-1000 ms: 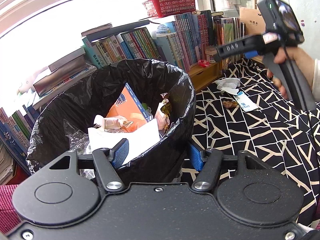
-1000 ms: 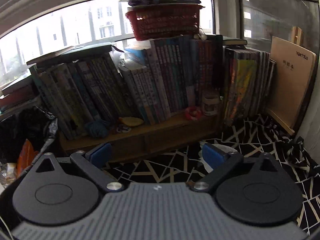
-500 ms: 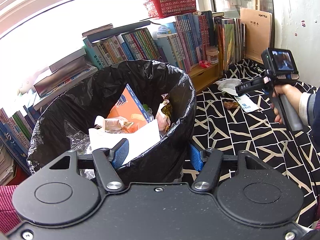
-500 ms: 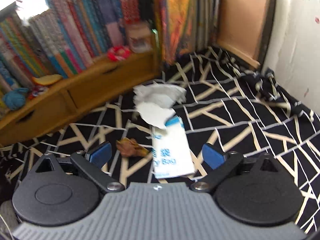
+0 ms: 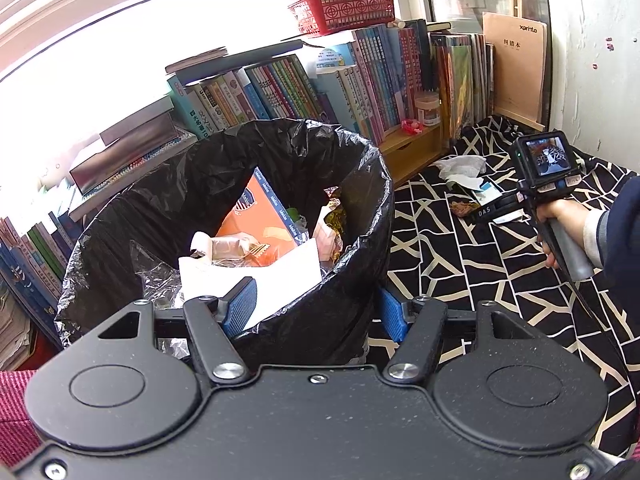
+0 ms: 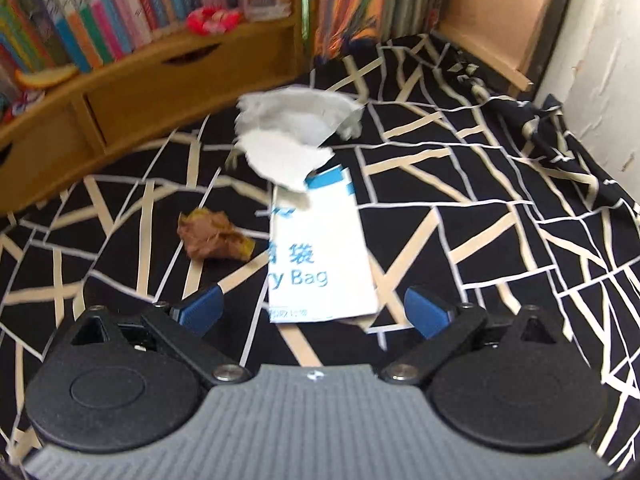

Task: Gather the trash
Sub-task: 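Move the right tool back to the white-blue 'Bag' packet, then close the right tool on the 'Bag' packet and lift it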

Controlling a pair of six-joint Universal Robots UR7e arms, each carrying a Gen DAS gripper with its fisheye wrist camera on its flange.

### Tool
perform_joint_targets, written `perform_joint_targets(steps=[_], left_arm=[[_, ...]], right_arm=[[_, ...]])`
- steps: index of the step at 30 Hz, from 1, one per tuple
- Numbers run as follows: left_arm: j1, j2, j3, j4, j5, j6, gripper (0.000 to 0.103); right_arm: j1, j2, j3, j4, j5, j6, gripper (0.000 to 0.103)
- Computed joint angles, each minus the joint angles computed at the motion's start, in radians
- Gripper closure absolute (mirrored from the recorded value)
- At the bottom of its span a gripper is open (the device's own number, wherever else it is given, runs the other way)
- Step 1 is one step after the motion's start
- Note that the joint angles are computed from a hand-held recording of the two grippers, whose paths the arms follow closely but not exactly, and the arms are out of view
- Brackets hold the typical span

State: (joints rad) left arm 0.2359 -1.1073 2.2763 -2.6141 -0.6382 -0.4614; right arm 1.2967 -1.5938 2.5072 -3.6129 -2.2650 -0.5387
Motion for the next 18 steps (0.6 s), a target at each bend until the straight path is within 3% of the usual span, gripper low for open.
perform_joint_targets(steps=[5,7,10,13,18], left_arm=[[-0.001,0.004,-0.001,0.000,0.002,0.001,0.041],[-0.001,0.004,-0.001,0.000,0.002,0.001,0.041],[-0.001,0.004,-0.002,0.000,0.001,0.000,0.041],[-0.002,0.004,-0.001,-0.001,0.000,0.000,0.041],[-0.003,0.004,0.000,0.000,0.001,-0.002,0.041]], right_arm=[[-0.007,0.006,0.000,0.023,0.009,0.014,0.012],[-0.008,0.004,0.002,0.020,0.016,0.015,0.019],[0.002,0.003,0.001,0.016,0.007,0.018,0.040],[0.015,-0.001,-0.002,0.024,0.000,0.033,0.043],[0.056,0.003,-0.010,0.020,-0.024,0.061,0.061]])
